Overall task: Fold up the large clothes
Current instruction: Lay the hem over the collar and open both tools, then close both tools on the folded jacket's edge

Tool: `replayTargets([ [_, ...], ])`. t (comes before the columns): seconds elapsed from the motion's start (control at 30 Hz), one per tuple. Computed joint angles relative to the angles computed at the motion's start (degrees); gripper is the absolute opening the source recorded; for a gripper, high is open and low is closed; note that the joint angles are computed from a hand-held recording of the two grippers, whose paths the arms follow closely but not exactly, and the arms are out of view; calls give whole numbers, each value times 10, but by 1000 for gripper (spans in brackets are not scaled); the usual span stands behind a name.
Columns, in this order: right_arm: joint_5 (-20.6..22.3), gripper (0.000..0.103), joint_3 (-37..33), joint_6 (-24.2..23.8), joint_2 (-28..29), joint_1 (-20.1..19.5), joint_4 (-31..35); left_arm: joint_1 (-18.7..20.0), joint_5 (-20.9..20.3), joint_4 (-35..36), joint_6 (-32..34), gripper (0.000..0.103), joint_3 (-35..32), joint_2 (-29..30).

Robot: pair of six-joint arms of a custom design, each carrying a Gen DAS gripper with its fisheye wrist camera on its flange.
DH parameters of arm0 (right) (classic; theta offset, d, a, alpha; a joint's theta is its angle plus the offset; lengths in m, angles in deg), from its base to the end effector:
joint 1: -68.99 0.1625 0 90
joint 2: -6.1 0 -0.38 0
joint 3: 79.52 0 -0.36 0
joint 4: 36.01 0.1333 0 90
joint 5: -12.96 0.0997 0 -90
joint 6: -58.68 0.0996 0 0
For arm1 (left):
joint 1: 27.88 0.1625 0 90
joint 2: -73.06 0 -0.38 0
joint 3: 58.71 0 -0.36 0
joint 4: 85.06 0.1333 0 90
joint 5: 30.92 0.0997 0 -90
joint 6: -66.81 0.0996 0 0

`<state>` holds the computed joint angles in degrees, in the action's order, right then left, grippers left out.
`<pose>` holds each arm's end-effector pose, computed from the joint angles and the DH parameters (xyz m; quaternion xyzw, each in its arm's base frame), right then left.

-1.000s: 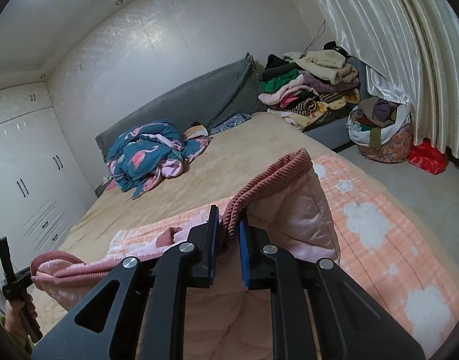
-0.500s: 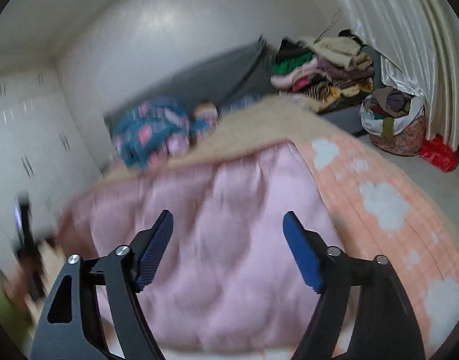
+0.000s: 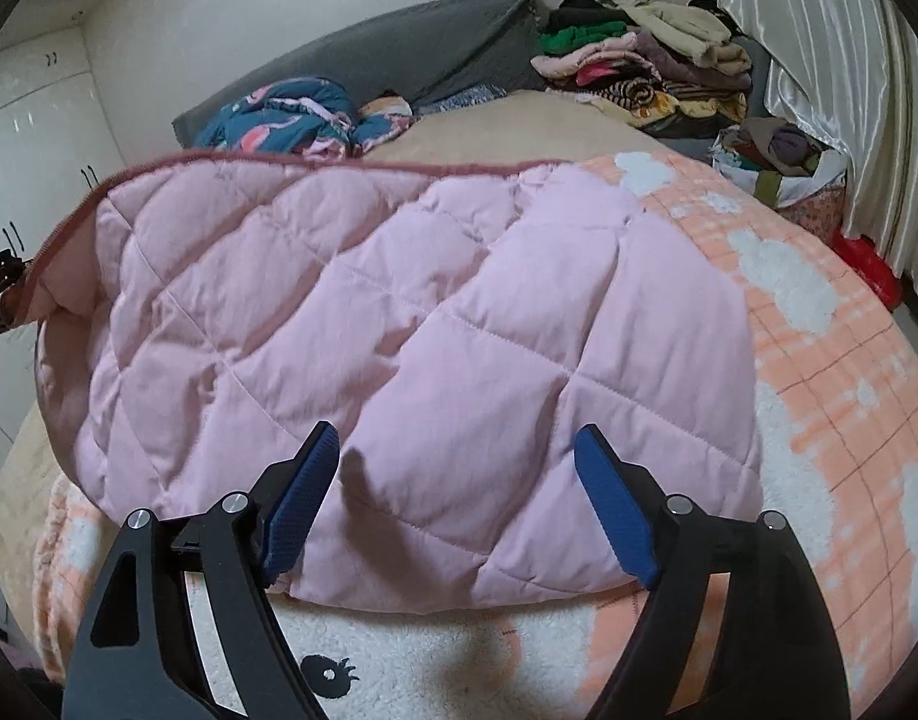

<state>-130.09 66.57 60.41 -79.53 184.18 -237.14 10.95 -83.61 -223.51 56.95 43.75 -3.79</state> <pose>0.1831 -0.2630 0.2674 -0.0227 -0.8306 0.4663 0.3034 -0.2943 -0.4855 0.3426 0.2683 0.8913 -0.3208 0.1749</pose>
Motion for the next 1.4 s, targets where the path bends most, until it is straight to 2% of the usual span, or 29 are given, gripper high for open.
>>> replayTargets([
  [0.03,-3,80,2,-8,-11,2,-1,-7,14,-24,15,75,11,-3],
  [0.07,-12,80,-1,-16,-16,8,-3,-23,52,-72,51,84,31,-8],
  [0.1,-20,80,-3,-24,-24,13,-3,-37,73,-117,91,84,47,-12],
  [0.13,-31,80,-4,-32,-27,18,-6,-40,74,-139,112,84,53,-15],
  [0.27,-69,81,-7,-50,-51,23,4,-43,95,-144,128,86,67,-28],
  [0.33,-71,82,-2,-46,-71,18,15,-35,106,-128,121,89,80,-37],
  [0.47,-76,82,6,-40,-109,-4,51,-1,84,-72,84,93,110,-62],
  [0.6,-55,82,13,-49,-131,-37,65,40,43,-21,52,93,134,-81],
  [0.7,-22,82,18,-50,-146,-72,68,61,22,-13,35,93,155,-89],
  [0.73,-2,81,21,-50,-155,-89,68,66,12,-11,32,89,162,-87],
  [0.77,9,77,22,-50,-155,-97,62,65,10,-19,36,72,174,-90],
  [0.8,36,61,25,-54,-160,-115,56,63,6,-30,42,63,180,-88],
  [0.83,56,40,25,-59,-165,-127,60,63,-3,-41,49,39,184,-85],
  [0.87,59,26,21,-62,-156,-128,58,56,1,-49,53,27,189,-81],
  [0.93,23,19,0,-74,-107,-106,28,36,40,-71,74,14,191,-61],
  [1.03,-17,17,-46,-78,-65,-81,5,32,66,-82,79,12,155,-24],
  [1.13,-45,16,-99,-105,-26,-71,-14,40,79,-79,80,12,121,7],
  [1.33,-90,16,-165,-79,29,-110,51,50,100,-70,66,12,90,48],
  [1.4,-82,17,-159,-50,28,-130,67,51,105,-69,62,13,90,52],
])
